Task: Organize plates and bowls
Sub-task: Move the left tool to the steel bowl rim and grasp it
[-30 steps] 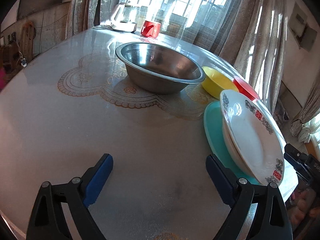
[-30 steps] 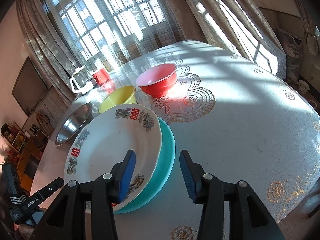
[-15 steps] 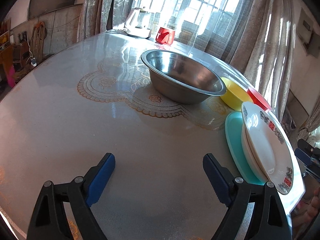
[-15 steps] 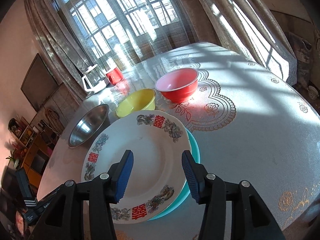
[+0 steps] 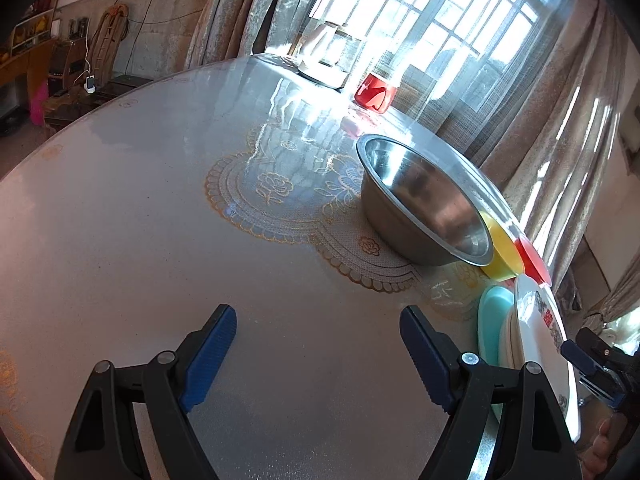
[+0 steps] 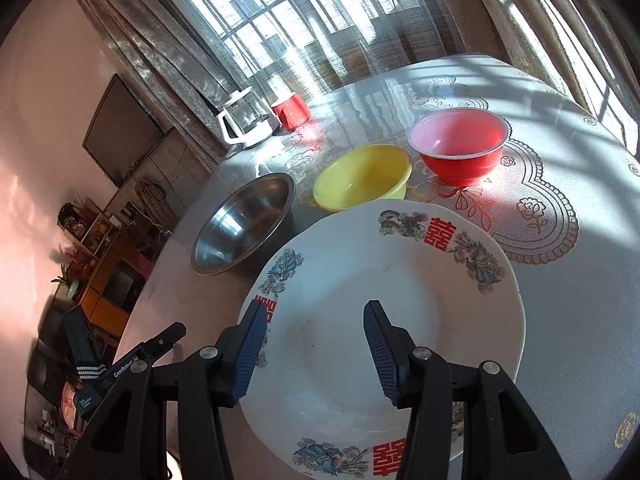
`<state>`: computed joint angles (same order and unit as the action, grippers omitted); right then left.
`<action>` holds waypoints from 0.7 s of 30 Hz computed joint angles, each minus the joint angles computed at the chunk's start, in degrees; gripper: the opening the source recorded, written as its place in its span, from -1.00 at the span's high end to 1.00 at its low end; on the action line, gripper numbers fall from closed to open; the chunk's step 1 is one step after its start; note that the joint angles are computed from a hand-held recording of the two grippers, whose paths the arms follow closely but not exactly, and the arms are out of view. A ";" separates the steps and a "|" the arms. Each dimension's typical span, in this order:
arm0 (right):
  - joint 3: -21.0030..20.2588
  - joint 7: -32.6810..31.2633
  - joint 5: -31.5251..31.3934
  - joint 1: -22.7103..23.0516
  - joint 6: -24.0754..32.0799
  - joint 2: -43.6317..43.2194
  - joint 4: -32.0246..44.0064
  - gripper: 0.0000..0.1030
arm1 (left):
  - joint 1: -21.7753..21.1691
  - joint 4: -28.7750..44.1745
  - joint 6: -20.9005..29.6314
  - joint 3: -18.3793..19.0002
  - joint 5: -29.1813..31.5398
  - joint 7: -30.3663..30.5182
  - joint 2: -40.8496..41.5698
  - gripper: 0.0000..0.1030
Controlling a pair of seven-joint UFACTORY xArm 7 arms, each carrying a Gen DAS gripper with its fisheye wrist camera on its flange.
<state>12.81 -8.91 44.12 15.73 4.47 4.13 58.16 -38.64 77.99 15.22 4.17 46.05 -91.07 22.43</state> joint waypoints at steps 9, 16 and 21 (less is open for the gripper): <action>1.94 -1.47 0.31 -1.51 6.31 6.76 9.51 0.01 | 2.40 0.85 -4.09 -0.09 -3.44 5.93 0.76 -0.56; 2.08 2.76 -5.45 -1.44 10.85 12.79 18.10 0.01 | 2.77 1.97 -5.81 0.91 -8.96 11.13 1.45 -0.57; 0.50 9.58 -14.62 0.23 14.18 17.49 24.95 0.01 | 3.22 3.79 -6.91 1.71 -13.53 14.17 2.53 -0.59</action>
